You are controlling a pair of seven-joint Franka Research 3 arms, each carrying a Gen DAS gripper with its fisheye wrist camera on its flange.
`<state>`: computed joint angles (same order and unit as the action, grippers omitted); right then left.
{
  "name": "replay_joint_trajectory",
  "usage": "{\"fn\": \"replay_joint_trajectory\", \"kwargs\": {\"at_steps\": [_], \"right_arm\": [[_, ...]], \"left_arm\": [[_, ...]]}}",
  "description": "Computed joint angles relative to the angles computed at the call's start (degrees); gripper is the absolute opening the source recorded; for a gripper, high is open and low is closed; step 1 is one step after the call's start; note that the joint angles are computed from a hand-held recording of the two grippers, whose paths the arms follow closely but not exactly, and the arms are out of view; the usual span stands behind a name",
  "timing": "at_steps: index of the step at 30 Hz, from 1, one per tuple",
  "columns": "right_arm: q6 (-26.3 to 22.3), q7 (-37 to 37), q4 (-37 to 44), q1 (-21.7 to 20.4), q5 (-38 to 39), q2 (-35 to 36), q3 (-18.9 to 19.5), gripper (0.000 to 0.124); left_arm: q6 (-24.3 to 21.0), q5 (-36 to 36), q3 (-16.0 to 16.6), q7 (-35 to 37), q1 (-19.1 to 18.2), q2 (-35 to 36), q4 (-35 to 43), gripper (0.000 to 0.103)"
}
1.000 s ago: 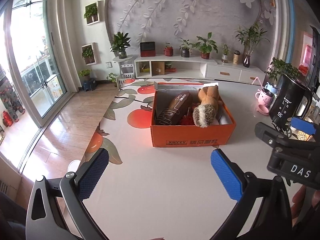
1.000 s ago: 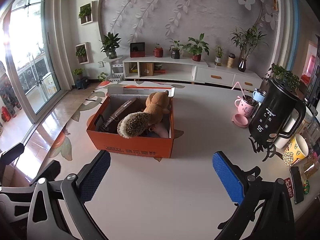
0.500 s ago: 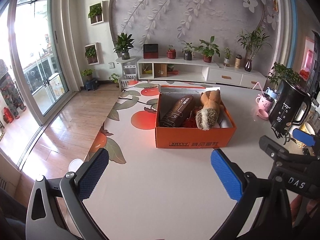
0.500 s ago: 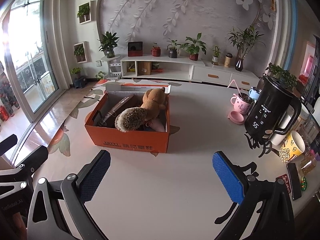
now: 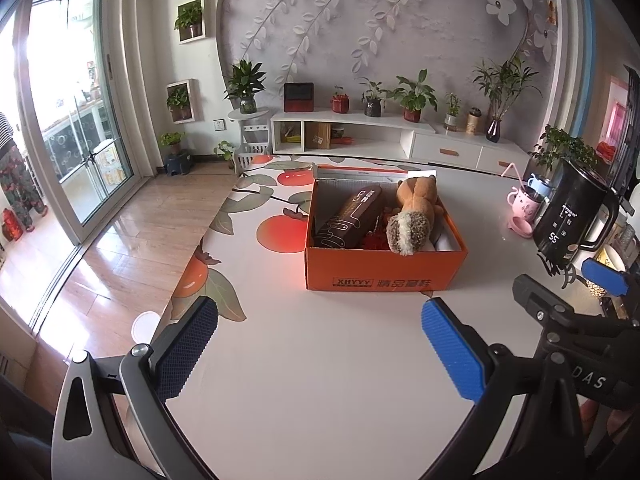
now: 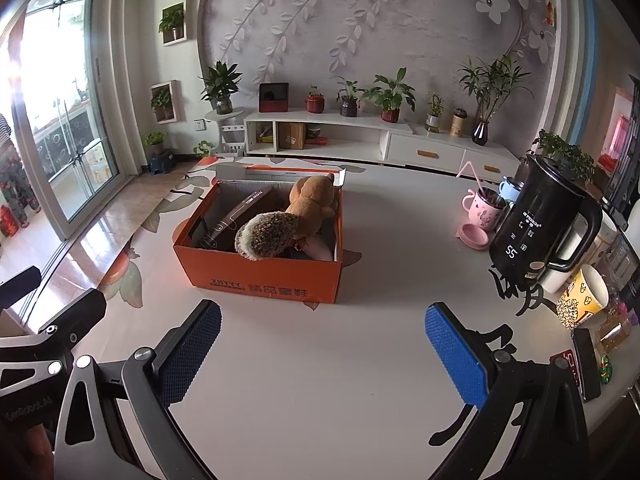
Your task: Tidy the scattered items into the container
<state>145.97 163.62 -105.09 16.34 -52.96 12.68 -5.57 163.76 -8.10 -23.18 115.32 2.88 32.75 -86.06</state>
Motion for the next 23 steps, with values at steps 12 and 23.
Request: {"fn": "replay_joint_trajectory", "kwargs": {"at_steps": [12,23], "right_arm": [[0.11,-0.94,0.63,-0.10,0.76,0.57,-0.17,0.103],[-0.53,-0.34,1.05,0.50,0.19,0.84,-0.43,0.103]], "left_arm": [[2.43,1.19,-0.75,-0.29,0.56,-0.32,-1.57,0.103],[3.13,0.93,-2.04,-0.01,1.49,-0.63,-2.33,0.103]]}}
